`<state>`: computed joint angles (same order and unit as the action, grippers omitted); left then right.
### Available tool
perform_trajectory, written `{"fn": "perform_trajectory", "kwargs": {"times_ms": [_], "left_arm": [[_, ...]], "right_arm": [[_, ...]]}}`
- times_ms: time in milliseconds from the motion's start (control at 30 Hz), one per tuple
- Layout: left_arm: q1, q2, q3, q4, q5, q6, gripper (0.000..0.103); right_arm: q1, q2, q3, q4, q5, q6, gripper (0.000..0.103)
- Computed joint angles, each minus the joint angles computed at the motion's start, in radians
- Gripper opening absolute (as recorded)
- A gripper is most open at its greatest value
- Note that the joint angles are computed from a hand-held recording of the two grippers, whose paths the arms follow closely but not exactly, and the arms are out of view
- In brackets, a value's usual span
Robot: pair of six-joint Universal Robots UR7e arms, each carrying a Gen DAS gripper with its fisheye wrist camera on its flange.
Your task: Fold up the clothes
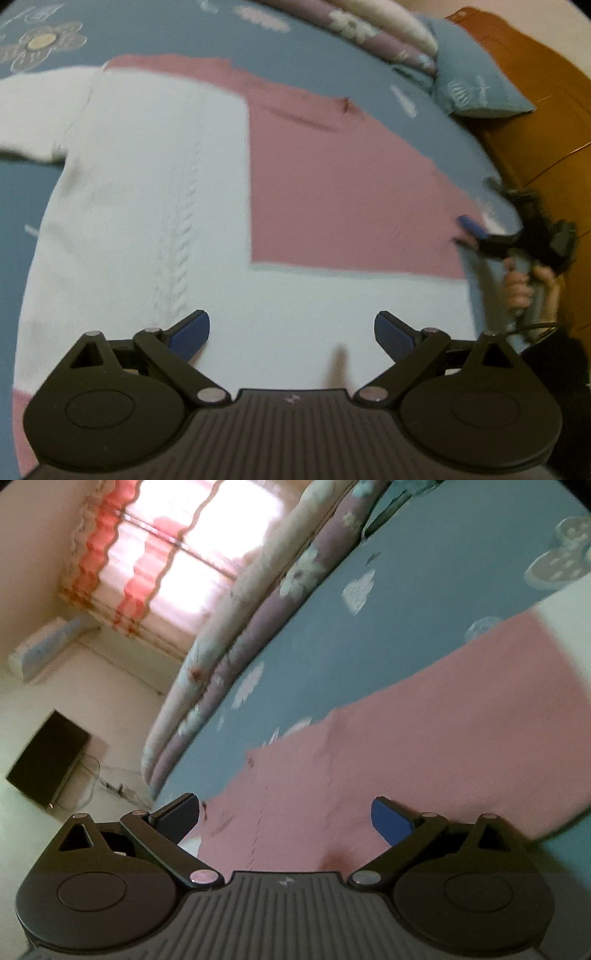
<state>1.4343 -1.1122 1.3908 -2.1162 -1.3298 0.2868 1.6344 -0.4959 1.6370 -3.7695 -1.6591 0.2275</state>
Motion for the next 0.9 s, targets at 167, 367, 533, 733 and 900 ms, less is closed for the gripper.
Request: {"fn": "perform_trajectory", "kwargs": {"times_ms": [167, 367, 533, 733, 900], "left_arm": [[0.011, -0.012, 0.023, -0.026, -0.012, 0.005, 0.096], [0.012, -0.012, 0.030, -0.037, -0.017, -0.008, 0.096], [0.008, -0.013, 0.031, -0.037, -0.004, 0.000, 0.096], [0.007, -0.013, 0.030, -0.034, 0.005, 0.004, 0.096], [0.005, -0.008, 0.019, -0.023, 0.013, -0.004, 0.096]], "right_arm": [[-0.046, -0.138, 0.155, -0.039, -0.117, -0.008, 0.102], [-0.079, -0.278, 0.254, 0.023, -0.232, -0.014, 0.102], [-0.004, -0.315, 0.163, 0.300, -0.521, 0.000, 0.103], [0.055, -0.253, 0.005, 0.540, -0.442, -0.110, 0.103], [0.041, -0.186, -0.100, 0.685, -0.335, -0.211, 0.103]]}}
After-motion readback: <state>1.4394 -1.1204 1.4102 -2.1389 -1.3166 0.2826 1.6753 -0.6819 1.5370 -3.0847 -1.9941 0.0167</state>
